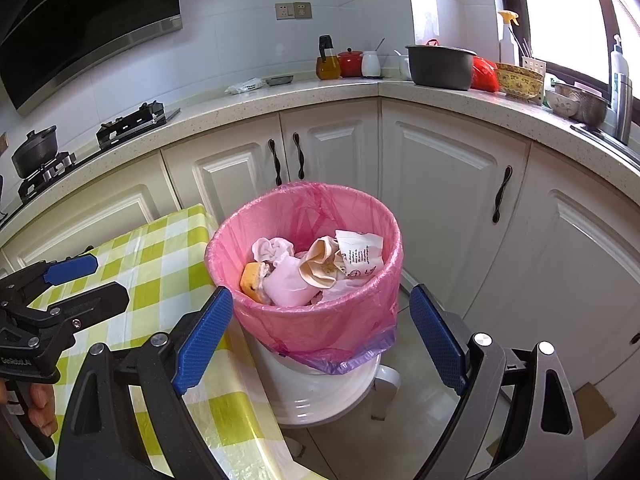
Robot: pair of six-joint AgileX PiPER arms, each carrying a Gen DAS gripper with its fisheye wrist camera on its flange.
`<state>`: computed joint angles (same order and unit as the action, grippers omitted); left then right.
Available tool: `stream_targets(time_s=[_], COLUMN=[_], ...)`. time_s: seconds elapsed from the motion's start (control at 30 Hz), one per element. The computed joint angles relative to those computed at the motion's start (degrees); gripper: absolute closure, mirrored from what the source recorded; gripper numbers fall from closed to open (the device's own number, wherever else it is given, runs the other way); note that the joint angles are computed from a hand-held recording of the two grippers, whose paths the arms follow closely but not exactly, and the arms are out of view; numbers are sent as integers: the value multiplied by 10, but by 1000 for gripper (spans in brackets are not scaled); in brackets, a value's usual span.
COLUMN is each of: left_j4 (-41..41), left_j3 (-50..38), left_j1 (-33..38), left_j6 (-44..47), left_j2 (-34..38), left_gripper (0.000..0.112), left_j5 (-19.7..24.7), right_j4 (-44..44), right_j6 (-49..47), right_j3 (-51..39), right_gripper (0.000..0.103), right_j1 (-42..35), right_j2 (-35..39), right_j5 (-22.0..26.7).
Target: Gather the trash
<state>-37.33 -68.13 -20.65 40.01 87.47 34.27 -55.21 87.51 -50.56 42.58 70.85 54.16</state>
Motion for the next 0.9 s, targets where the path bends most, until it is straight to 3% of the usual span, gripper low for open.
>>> stream_targets(time_s=[0.5,0.9], left_j4=[-28,-2], left_j3=[8,0], left_j1=[3,0], left_j6=[33,0], left_j2=[-3,3], left_gripper=[16,14], left_j5=[-1,1], right_j4=[4,5], right_j6=[-4,-2], right_j3=[0,2], right_gripper=[18,18], right_j1=[-3,-5], right_j2=[-4,-3], right_j5=[-1,-2])
